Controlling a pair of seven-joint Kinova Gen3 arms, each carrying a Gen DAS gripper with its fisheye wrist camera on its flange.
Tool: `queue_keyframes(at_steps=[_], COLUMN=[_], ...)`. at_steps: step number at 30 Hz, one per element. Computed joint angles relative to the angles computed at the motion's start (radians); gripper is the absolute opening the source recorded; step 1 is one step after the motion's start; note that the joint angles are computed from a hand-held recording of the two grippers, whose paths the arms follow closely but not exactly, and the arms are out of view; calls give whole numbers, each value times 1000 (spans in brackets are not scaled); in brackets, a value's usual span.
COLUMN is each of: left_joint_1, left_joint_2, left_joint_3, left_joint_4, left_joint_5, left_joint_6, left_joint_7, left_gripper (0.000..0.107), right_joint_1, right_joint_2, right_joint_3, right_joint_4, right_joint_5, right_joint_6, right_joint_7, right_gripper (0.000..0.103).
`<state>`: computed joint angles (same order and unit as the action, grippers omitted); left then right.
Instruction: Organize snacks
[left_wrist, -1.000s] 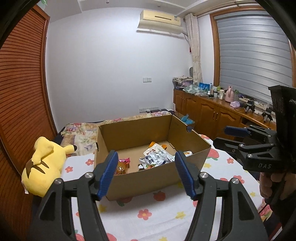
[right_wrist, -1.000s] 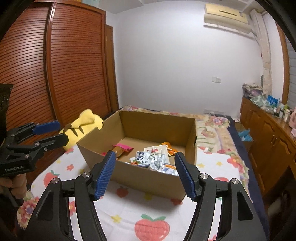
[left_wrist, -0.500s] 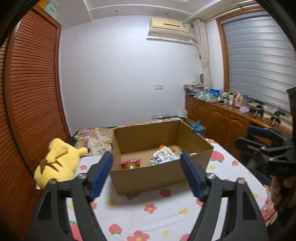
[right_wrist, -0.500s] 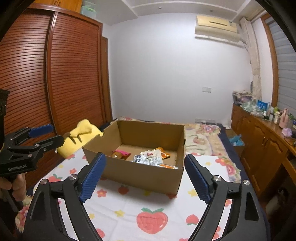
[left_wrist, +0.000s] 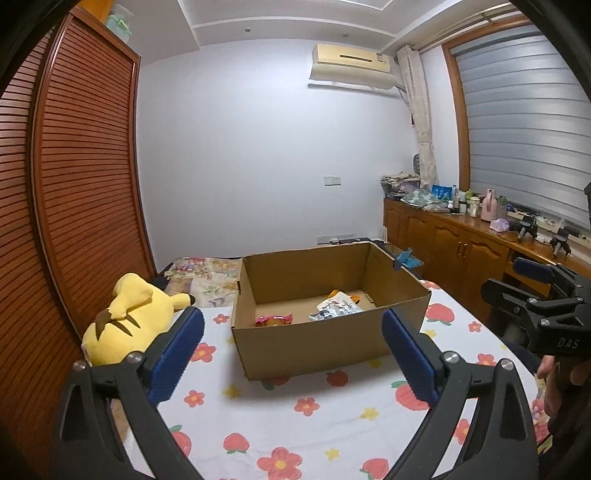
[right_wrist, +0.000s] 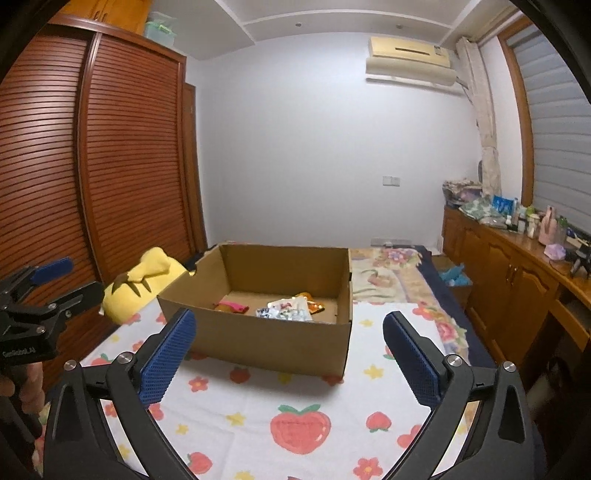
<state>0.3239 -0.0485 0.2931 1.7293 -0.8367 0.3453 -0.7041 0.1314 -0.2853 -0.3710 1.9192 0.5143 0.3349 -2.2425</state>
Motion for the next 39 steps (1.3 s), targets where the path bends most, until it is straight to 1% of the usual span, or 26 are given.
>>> queue_keyframes(at_steps=[1,4,6,8,10,13,16,20,23,39], left_joint_1=[-2,-4,-12,-10,-9,4,11,16,15,15], left_joint_2=[-2,-4,-5,-1,6,13,11,7,7,5], left_joint_3=[1,-2,5,5,10,-4,-10,-12,-8,-8], left_joint_4=[5,14,26,29,31,35,45,48,51,51], left_joint_5=[-11,9,-15,-14,-43,-32,-43,-42,-61,-53], left_joint_6=[-2,-7,-9,-6,4,5,2,8,14,14], left_joint_7=[16,11,40,39,68,61,73,76,94,86], left_gripper=[98,98,98,98,98,98,98,98,98,98], right_joint_1=[7,35,50,71,90,103,121,130,132,140], right_joint_2=[-2,-16,-25,-34,-41,-48,-54,-55,-59,-60], right_joint_3=[-8,-33,-47,-64,-81,-90,-107,-113,-118,-125], right_joint_4=[3,17,26,35,42,53,61,66,66,67], right_joint_5=[4,17,21,27,32,29,29,24,21,16], right_joint_6=[1,-5,-7,-10,-11,-13,-15,-17,-12,-12], right_joint_7=[-6,-34,-48,-62,-72,-78,-85,-85,-82,-78], right_gripper=[103,103,103,103,103,103,103,103,103,103])
